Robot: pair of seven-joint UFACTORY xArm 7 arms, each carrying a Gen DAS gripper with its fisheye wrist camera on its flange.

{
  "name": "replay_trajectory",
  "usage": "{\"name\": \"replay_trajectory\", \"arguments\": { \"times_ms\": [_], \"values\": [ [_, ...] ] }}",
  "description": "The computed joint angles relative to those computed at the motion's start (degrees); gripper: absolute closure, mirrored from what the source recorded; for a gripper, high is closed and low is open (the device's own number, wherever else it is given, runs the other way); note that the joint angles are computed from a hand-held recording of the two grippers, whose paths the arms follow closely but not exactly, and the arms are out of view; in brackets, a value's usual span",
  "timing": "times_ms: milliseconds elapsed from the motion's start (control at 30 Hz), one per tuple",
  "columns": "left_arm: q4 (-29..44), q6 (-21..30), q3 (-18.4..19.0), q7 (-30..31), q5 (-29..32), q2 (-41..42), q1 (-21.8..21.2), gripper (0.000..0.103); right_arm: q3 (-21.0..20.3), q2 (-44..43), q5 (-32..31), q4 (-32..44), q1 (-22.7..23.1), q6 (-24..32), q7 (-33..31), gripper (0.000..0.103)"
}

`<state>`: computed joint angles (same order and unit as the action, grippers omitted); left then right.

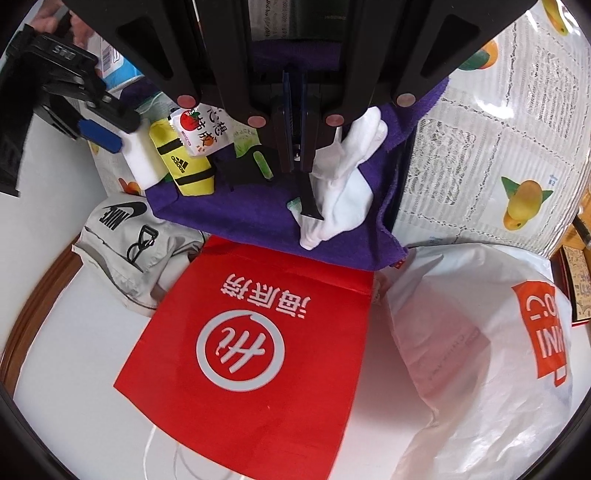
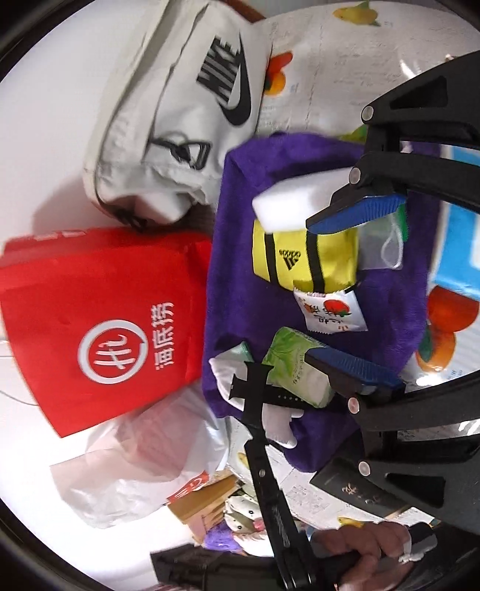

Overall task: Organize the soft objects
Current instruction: 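Open the right tool to release the snack packet on the towel and withdraw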

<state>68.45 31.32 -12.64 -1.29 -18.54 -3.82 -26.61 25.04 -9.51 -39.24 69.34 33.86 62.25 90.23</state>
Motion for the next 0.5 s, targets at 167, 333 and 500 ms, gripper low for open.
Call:
{"name": "replay_trajectory", "arguments": {
  "times_ms": [167, 333, 500],
  "values": [
    [0.9, 1.7, -0.2, 1.0, 0.0, 1.3, -0.2, 0.099, 2.1, -2.0, 0.2, -0.4, 0.9, 5.0, 2.8, 0.040],
    [1.3, 3.0, -0.3, 1.1, -0.8, 1.9, -0.1, 0.098, 3.3, -4.1, 1.5, -2.4, 1.0, 6.2, 5.8, 0.040],
    [3.1, 6.0, -0.3, -0.6, 0.5, 3.0, 0.1, 0.092, 4.5, -4.6, 2.1, -2.6, 0.7, 6.7, 7.1, 0.040]
  ]
}}
